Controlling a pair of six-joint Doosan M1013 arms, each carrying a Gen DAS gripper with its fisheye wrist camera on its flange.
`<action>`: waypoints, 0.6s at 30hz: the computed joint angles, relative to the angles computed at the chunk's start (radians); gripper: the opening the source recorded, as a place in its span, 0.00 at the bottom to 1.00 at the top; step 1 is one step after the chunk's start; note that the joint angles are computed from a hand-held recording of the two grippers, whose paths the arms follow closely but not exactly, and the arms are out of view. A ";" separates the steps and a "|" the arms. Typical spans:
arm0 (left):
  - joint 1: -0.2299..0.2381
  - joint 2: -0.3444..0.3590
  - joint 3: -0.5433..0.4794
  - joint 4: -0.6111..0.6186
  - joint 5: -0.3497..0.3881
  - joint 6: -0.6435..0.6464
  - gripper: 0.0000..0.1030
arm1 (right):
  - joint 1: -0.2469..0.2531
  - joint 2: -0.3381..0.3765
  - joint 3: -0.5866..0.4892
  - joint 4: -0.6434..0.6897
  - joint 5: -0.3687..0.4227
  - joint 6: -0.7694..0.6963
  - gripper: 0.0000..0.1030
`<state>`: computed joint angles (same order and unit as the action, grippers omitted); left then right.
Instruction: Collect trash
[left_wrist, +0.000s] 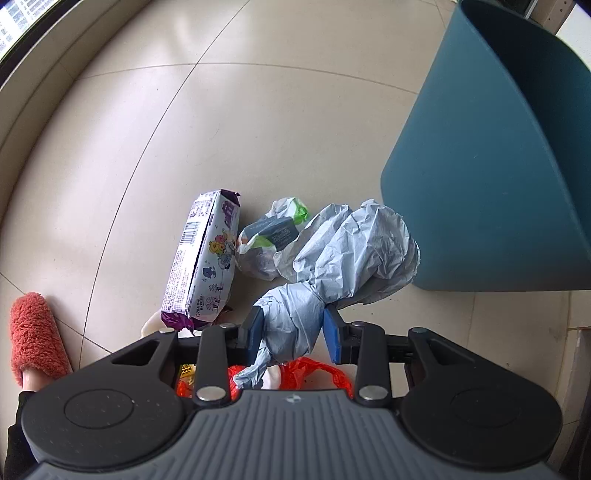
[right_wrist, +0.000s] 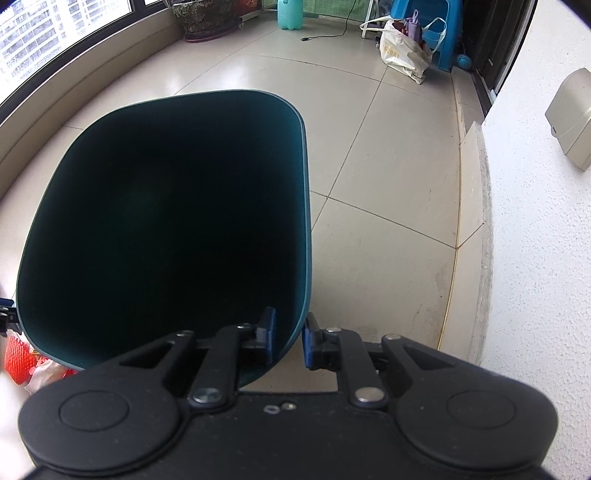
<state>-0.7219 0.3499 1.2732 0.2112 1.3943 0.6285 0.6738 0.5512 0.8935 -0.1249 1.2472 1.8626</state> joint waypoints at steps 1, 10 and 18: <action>-0.009 -0.006 -0.017 0.004 0.001 -0.006 0.32 | -0.002 -0.002 0.001 0.008 0.000 -0.005 0.13; -0.078 0.014 -0.232 0.112 0.054 0.023 0.31 | -0.006 -0.005 0.009 0.033 -0.005 -0.044 0.13; -0.080 0.083 -0.358 0.108 0.057 0.103 0.26 | -0.010 -0.007 0.023 0.028 -0.057 -0.054 0.13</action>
<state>-0.8023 0.4334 0.9155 0.3192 1.4514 0.7311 0.6641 0.5439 0.9169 -0.0965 1.1903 1.8083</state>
